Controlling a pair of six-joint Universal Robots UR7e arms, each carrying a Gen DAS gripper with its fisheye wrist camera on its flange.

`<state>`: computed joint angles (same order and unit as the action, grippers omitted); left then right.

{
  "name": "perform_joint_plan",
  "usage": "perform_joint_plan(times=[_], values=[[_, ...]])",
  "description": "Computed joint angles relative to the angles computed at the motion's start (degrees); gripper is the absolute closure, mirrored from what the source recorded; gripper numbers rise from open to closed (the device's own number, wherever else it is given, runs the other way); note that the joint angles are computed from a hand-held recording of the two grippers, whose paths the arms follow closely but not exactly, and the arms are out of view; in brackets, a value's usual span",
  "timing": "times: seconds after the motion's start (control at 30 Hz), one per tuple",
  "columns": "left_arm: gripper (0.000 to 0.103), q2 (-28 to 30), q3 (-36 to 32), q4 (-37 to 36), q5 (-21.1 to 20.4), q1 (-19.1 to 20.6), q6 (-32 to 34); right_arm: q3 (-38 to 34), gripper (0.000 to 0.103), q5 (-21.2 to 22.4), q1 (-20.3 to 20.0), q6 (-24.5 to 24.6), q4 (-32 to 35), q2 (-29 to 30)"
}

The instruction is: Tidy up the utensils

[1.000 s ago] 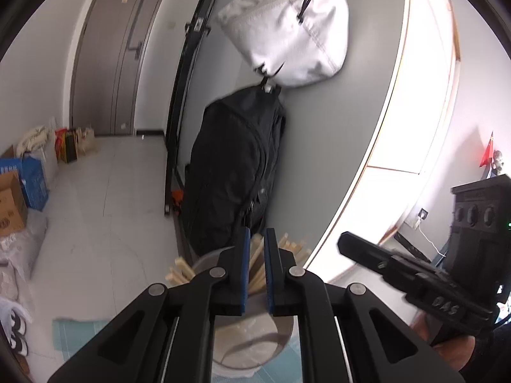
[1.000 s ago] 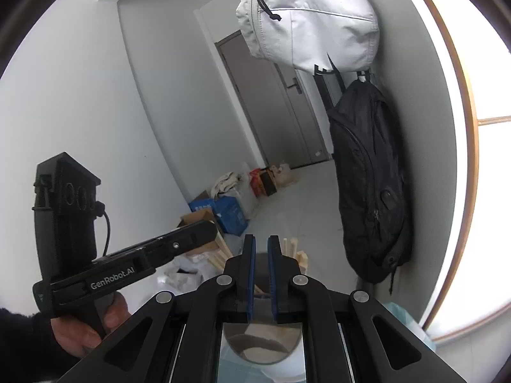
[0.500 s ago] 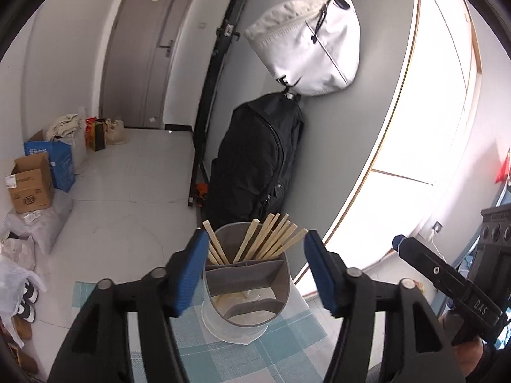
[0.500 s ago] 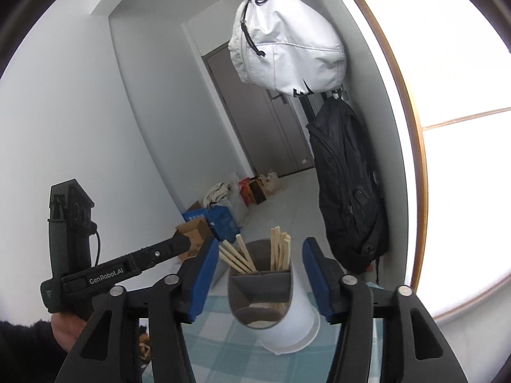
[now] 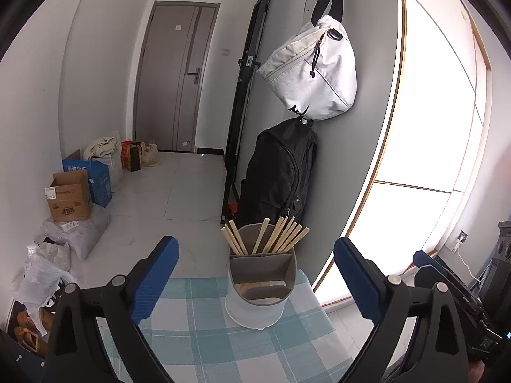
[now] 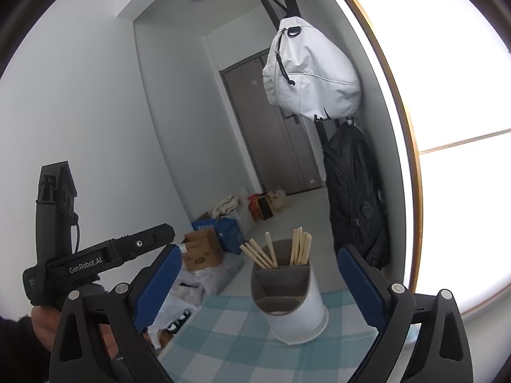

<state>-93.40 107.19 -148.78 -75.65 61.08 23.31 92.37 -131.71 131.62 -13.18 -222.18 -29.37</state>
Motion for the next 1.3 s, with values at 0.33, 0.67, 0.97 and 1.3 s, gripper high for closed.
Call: perform_joint_plan(times=[0.33, 0.67, 0.97, 1.3], values=[[0.001, -4.40, 5.91, -7.91, 3.72, 1.37, 3.50, 1.04, 0.000, -0.79, 2.19, -6.36, -8.88, 3.91], [0.001, -5.47, 10.57, -16.88, 3.68, 4.68, 8.64, 0.53, 0.000, -4.70, 3.07, -11.69, -15.16, 6.94], [0.001, -2.05, 10.74, -19.97, 2.60, 8.43, 11.17, -1.87, 0.000, -6.80, 2.06, -16.77, -18.10, 10.11], [0.001, -1.06, 10.74, -21.42, 2.54, 8.63, 9.72, -1.64, 0.000, -4.90, 0.46, -14.18, -14.06, 10.28]])
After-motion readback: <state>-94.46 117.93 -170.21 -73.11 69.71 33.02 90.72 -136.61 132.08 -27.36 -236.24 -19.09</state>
